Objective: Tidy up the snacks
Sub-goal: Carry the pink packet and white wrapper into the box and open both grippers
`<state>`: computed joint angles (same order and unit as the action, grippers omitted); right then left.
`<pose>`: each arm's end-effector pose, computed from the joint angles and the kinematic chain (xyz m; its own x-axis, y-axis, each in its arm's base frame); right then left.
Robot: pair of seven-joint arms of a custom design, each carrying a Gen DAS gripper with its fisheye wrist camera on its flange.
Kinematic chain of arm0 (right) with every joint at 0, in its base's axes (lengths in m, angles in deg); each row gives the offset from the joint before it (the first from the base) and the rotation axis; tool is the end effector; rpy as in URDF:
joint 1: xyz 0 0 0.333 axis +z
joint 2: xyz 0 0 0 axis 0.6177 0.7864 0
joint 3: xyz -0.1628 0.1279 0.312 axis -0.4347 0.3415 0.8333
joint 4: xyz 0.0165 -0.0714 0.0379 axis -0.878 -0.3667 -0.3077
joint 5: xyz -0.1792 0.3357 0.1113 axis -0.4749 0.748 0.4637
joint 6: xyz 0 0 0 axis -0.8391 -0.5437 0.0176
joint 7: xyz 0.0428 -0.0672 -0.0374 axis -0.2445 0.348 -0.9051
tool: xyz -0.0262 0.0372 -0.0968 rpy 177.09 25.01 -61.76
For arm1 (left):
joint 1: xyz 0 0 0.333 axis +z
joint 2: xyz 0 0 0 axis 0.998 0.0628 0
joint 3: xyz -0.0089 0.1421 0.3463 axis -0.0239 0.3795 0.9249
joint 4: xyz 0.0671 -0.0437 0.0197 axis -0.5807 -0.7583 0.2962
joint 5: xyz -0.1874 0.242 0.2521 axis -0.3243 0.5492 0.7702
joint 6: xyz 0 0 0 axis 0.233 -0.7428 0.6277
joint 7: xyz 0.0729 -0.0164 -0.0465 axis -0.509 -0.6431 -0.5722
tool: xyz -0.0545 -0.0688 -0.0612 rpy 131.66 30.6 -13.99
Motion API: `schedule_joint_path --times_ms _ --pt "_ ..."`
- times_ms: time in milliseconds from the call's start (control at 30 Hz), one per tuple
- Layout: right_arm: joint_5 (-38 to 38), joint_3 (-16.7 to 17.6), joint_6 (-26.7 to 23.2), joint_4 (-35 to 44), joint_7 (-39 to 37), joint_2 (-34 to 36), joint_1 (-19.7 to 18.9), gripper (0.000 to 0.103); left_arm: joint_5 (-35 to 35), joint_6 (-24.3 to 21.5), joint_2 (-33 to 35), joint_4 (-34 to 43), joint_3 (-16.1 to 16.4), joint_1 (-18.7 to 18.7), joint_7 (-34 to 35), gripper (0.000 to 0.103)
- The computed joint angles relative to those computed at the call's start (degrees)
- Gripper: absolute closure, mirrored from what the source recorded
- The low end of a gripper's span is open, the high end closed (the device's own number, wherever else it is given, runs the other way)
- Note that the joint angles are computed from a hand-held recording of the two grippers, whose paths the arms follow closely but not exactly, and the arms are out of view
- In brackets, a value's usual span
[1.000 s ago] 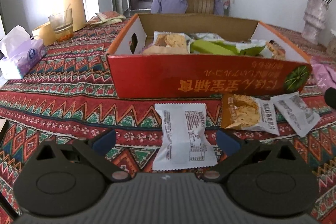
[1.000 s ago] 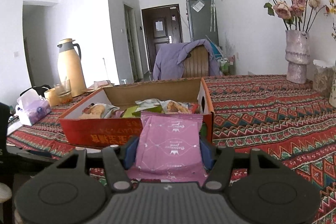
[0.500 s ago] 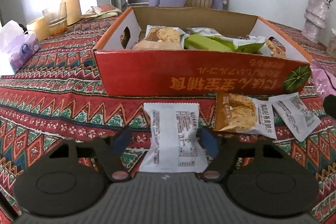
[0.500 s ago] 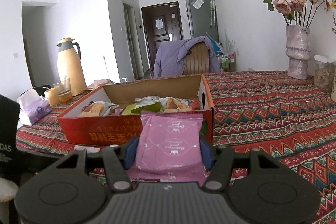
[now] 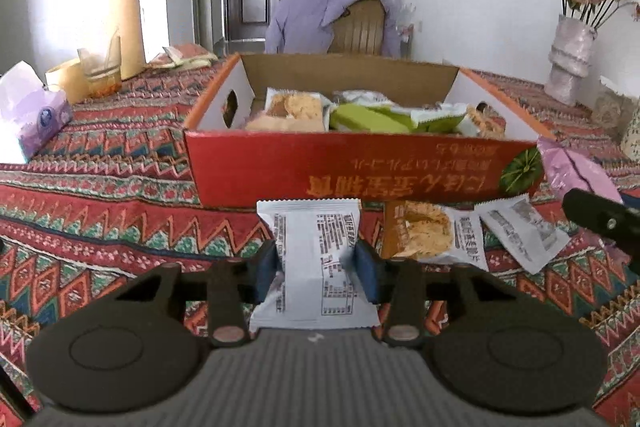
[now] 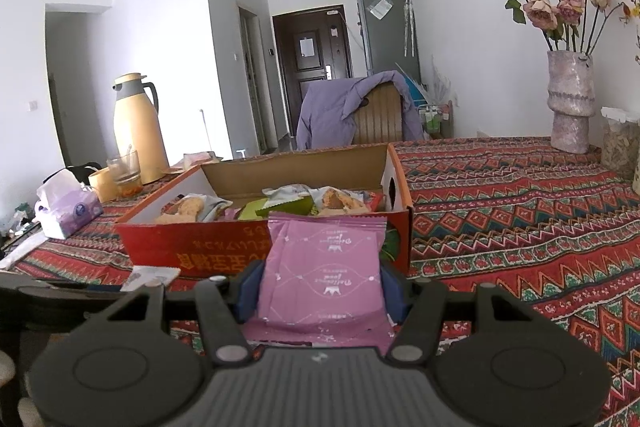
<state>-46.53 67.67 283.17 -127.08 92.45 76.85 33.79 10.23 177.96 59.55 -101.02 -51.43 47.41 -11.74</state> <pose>0.7014 0.3018 0.4067 0.5800 -0.7988 -0.1598 -0.4139 -0.1200 -0.9024 0.6306 -0.4766 0.4091 0.4141 -0.9096 0.0350 -0.5363 -0.2748 -0.7981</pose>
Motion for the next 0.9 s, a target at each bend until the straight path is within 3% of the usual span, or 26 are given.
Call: schedule_joint_path --times_ms 500,667,900 --pt "-1.32 0.49 0.23 4.54 0.46 1.96 1.42 0.043 6.99 1.00 -2.86 -0.22 0.02 0.52 -3.42 0.060" --pt "-1.08 3.11 -2.10 9.30 -0.78 4.73 1.39 0.043 8.21 0.54 -2.11 2.46 0.47 0.66 -2.60 0.060" --pt "3.72 2.80 -5.98 18.11 -6.04 7.96 5.09 0.043 6.47 1.29 -0.13 6.49 1.23 1.63 -1.04 0.060"
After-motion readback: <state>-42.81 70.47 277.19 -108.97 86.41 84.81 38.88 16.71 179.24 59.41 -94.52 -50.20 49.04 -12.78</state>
